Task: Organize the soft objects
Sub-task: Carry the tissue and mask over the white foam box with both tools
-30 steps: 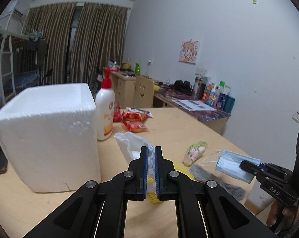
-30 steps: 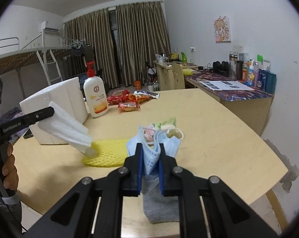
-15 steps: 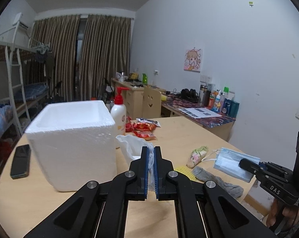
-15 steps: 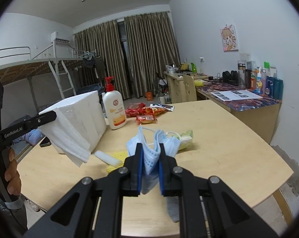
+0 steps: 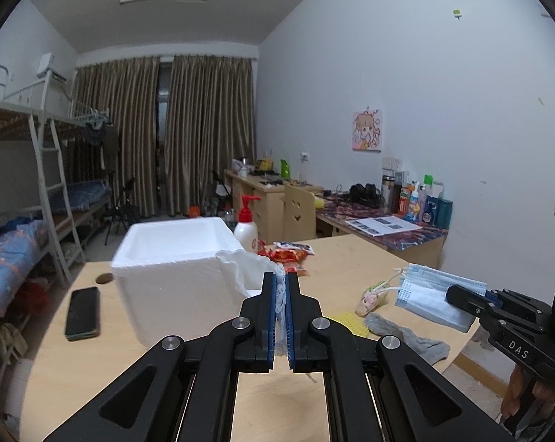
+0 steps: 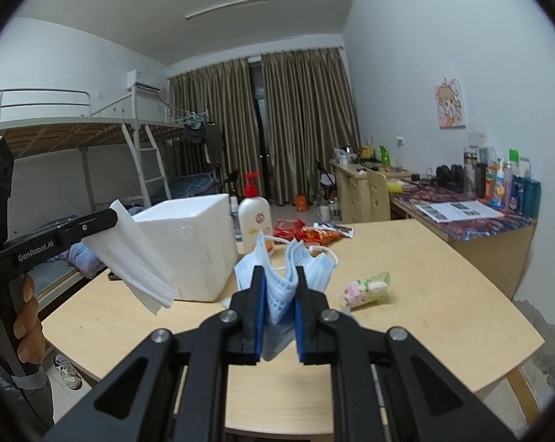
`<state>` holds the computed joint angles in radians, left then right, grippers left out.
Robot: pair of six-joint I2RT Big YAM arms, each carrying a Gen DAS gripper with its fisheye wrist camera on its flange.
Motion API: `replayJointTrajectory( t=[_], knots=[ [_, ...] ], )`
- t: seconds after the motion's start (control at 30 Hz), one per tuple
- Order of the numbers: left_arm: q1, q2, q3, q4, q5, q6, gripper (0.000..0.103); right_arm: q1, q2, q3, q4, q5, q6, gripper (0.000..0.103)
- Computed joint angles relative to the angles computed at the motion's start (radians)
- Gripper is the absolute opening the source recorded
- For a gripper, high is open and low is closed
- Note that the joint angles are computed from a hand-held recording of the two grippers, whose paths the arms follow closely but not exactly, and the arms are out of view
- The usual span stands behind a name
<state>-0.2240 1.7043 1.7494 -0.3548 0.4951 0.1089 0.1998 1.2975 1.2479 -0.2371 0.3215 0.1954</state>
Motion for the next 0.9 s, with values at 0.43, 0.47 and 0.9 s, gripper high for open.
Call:
replayJointTrajectory(
  t=[0.43,0.47,0.9],
  knots=[
    [0.068,-0.144,-0.173,0.083,-0.07,0.011,0.005,0.081,0.0,0.003,0.069,-0.03,-0.065,0.017],
    [0.076,-0.152,-0.182,0.089,-0.072,0.011,0.005,0.089,0.005,0.006,0.075,-0.033,-0.069,0.017],
    [0.136,-0.207,-0.255,0.135,-0.054,-0.011,0.005,0.147,0.05,0.053,0.092,-0.074,-0.127,0.017]
  ],
)
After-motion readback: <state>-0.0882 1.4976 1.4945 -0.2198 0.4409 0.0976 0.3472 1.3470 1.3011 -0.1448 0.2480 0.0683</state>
